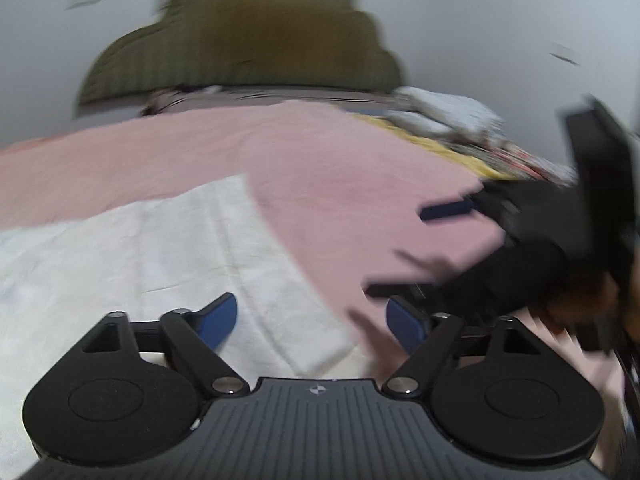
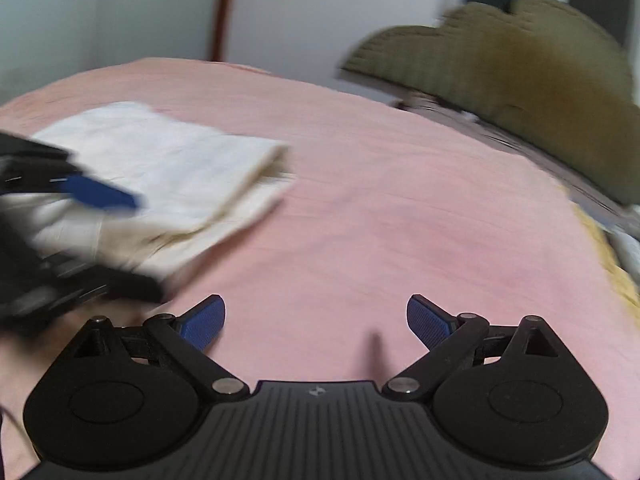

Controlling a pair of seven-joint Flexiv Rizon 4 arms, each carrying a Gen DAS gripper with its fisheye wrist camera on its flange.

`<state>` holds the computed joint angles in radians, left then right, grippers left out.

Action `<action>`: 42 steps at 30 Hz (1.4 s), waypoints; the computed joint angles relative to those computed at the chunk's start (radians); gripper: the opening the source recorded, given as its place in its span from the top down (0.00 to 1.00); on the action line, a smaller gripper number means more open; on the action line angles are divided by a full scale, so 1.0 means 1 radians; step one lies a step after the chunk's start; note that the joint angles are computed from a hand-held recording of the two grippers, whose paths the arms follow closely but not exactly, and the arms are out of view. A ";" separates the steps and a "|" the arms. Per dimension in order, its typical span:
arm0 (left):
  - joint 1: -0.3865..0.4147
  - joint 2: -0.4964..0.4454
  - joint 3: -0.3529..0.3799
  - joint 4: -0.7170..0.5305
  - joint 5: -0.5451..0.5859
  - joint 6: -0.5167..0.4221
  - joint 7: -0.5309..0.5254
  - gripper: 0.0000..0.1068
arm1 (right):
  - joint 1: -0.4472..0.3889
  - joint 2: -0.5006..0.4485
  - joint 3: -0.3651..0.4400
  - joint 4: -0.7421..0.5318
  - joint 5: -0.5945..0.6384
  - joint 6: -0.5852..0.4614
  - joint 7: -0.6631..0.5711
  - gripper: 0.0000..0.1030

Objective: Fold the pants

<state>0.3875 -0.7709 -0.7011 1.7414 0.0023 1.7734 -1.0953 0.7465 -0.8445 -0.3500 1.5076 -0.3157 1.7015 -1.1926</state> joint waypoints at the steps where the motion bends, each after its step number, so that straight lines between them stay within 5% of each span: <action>1: 0.004 0.012 -0.002 0.031 -0.001 0.030 0.039 0.18 | 0.041 -0.007 -0.067 0.016 0.033 0.013 0.034 0.04; 3: 0.032 0.037 0.005 0.082 0.086 0.087 0.033 0.18 | 0.145 -0.031 -0.215 0.048 0.128 0.042 0.119 0.04; 5: 0.046 0.062 0.029 0.126 0.129 0.169 0.006 0.17 | 0.188 -0.038 -0.260 0.066 0.199 0.083 0.164 0.04; 7: 0.060 0.087 0.053 0.155 0.147 0.238 -0.044 0.15 | 0.164 -0.034 -0.202 0.057 0.244 0.151 0.164 0.04; 11: -0.004 0.142 0.200 0.167 0.060 0.320 -0.149 0.14 | 0.000 -0.023 0.087 -0.031 0.207 0.188 0.140 0.03; 15: -0.136 0.183 0.405 0.159 -0.083 0.266 -0.175 0.14 | -0.022 -0.053 0.153 -0.107 0.151 0.108 0.101 0.02; 18: -0.119 0.202 0.428 0.170 -0.044 0.111 -0.162 0.13 | 0.070 -0.067 0.023 -0.110 0.100 -0.012 0.093 0.01; 23: -0.212 0.190 0.547 0.204 0.029 0.286 -0.139 0.14 | 0.092 -0.071 -0.020 -0.077 0.097 0.028 0.216 0.00; 26: -0.244 0.192 0.575 0.195 -0.002 0.301 -0.171 0.14 | 0.208 -0.091 -0.178 -0.042 0.219 0.095 0.253 0.00; 33: -0.321 0.188 0.650 0.192 -0.103 0.298 -0.226 0.10 | 0.272 -0.118 -0.216 -0.045 0.364 0.193 0.235 0.00; 36: -0.362 0.187 0.685 0.185 -0.161 0.254 -0.217 0.10 | 0.216 -0.105 -0.106 -0.063 0.352 0.271 0.188 0.00; 42: -0.422 0.170 0.743 0.181 -0.226 0.263 -0.197 0.04 | 0.218 -0.121 -0.088 -0.115 0.330 0.134 0.106 0.00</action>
<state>-0.0348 -0.6004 0.0421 1.9222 -0.2234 2.0360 -1.2919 0.9641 -0.9651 -0.4382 1.3930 0.0139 1.8351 -1.0867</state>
